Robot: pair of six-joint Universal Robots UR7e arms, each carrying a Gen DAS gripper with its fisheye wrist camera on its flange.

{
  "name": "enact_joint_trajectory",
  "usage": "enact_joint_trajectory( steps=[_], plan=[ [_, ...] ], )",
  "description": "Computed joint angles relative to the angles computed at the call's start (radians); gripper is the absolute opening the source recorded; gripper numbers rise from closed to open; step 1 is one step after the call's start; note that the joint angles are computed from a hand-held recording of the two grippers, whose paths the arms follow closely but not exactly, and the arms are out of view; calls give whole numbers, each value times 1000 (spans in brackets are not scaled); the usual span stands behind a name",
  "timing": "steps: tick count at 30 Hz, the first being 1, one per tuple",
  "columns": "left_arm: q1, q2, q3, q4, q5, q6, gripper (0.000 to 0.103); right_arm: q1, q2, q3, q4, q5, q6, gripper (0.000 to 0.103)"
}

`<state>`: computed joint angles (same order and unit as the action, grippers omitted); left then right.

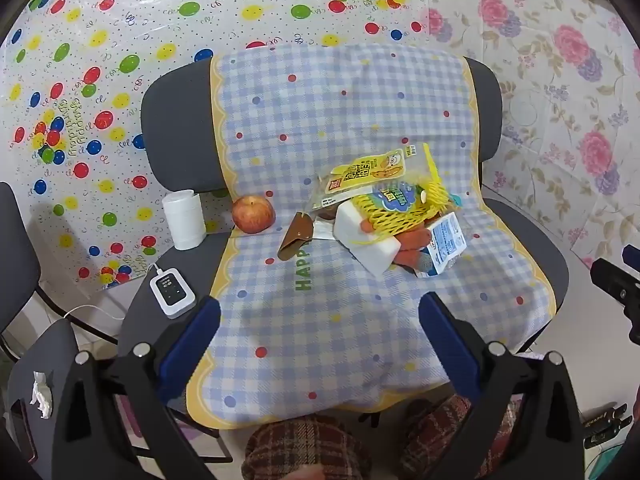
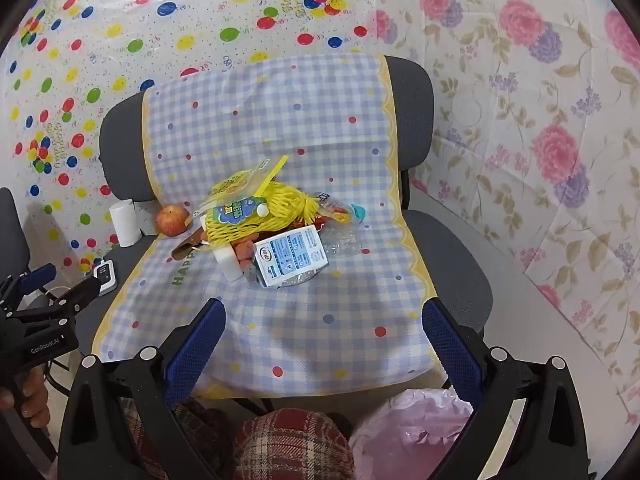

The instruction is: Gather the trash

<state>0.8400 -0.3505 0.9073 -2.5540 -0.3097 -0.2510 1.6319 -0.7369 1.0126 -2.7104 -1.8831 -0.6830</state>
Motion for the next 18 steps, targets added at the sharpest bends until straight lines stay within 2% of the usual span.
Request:
enact_joint_trajectory(
  steps=[18],
  plan=[
    [0, -1, 13, -48, -1, 33, 97, -1, 10, -16, 10, 0, -1, 97]
  ],
)
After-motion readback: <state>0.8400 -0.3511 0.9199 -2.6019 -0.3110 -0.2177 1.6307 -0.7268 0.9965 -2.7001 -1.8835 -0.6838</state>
